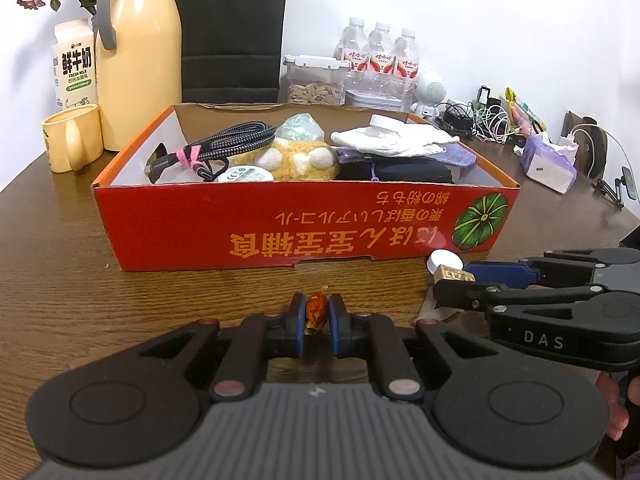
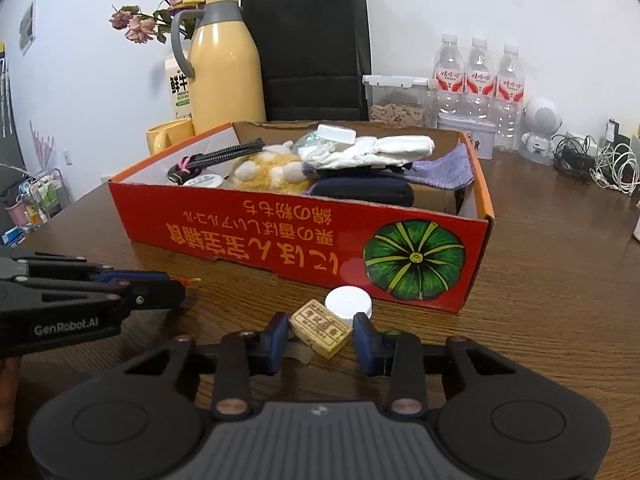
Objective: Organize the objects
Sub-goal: 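Grasp the small orange object with the left gripper while the right grasps the tan block, then carry the orange object and tan block over the box with both grippers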
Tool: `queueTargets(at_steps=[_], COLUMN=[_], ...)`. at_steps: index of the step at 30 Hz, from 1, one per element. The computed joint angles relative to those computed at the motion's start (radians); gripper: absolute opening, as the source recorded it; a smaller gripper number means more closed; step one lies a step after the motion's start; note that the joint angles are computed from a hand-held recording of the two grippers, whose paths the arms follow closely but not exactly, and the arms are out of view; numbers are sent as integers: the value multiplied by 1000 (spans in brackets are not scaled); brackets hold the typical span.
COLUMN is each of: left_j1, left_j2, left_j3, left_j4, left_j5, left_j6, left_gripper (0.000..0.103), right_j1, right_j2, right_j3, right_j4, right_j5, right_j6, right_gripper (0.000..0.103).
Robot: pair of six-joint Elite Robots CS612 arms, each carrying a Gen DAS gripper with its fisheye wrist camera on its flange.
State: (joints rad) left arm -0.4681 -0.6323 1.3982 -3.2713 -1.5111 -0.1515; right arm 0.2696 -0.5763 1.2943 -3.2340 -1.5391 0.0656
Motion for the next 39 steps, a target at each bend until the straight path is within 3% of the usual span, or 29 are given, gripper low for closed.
queueTargets(at_steps=[11,20,30,39], left_j1=[-4,-5,-6,-4], left_j2=[-3,-16,5,50], left_j3=[19,22,-69,-190], left_j4=[-65,-170,-215,-162], left_j5=[18,43,91,133], left_j6=[6,2,12,-2], left_gripper=[13,13,13,13], right_j1=[5,8,11,11], right_j2=[-5,-10,21,78], right_j3=[27,23,-92,-241], right_j4=[-96,-181,-206,-146], right_j5=[-17,-19,-40,-72], right_j6=[-19,-29,-58,-55], right_gripper=[34,34,34,34])
